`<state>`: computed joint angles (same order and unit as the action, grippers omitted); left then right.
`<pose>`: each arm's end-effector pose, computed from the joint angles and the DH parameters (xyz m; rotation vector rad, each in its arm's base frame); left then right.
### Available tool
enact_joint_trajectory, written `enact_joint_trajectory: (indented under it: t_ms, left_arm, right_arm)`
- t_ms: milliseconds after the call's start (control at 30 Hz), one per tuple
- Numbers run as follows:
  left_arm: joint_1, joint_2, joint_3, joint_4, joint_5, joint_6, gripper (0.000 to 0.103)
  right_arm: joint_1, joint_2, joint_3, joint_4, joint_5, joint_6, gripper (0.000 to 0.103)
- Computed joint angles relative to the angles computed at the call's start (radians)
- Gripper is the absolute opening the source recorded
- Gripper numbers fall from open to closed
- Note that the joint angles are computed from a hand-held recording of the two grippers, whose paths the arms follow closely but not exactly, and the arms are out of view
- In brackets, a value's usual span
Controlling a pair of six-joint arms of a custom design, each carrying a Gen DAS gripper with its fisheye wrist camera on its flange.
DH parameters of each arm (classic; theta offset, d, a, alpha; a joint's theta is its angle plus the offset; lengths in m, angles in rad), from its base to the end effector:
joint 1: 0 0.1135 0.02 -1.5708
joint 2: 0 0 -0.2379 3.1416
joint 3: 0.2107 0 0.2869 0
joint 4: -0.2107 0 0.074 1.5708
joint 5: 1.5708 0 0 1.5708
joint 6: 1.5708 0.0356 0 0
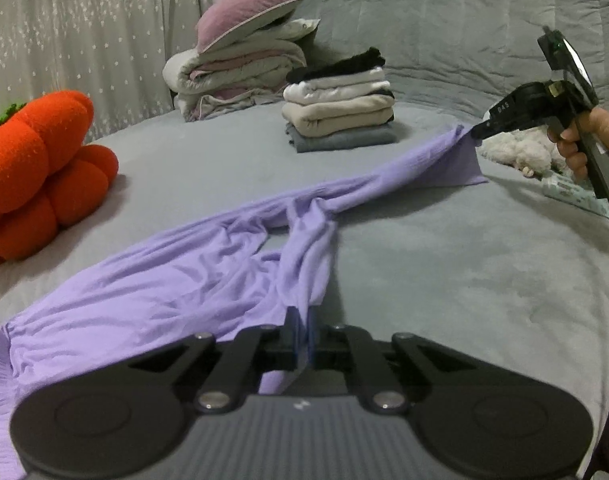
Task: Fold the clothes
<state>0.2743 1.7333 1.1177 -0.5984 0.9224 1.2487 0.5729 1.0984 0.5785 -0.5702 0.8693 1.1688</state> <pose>0.3499 0.0690 0.1458 1.2106 1.8617 -0.5204 0.2079 0.1018 0.1521 0.8756 2.0077 -0.2429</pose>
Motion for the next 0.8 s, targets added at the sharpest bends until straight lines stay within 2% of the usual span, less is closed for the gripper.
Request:
enact_joint_trajectory:
  t_ms: [300, 467, 667, 800]
  left_arm:
    - [0.017, 0.037, 0.063, -0.026, 0.037, -0.042, 0.003]
    - [0.030, 0.072, 0.101, -0.128, 0.037, 0.065, 0.003]
    - [0.047, 0.095, 0.120, -0.263, 0.022, 0.232, 0.003]
    - [0.056, 0.089, 0.111, -0.267, -0.004, 0.238, 0.004]
  right_arm:
    - [-0.096, 0.012, 0.012, 0.018, 0.040, -0.056, 0.002]
    - [-0.134, 0.095, 0.065, 0.016, 0.049, -0.098, 0.002]
    - [-0.134, 0.134, 0.096, -0.046, 0.045, -0.062, 0.002]
    - [-0.140, 0.140, 0.104, -0.069, -0.013, -0.057, 0.005]
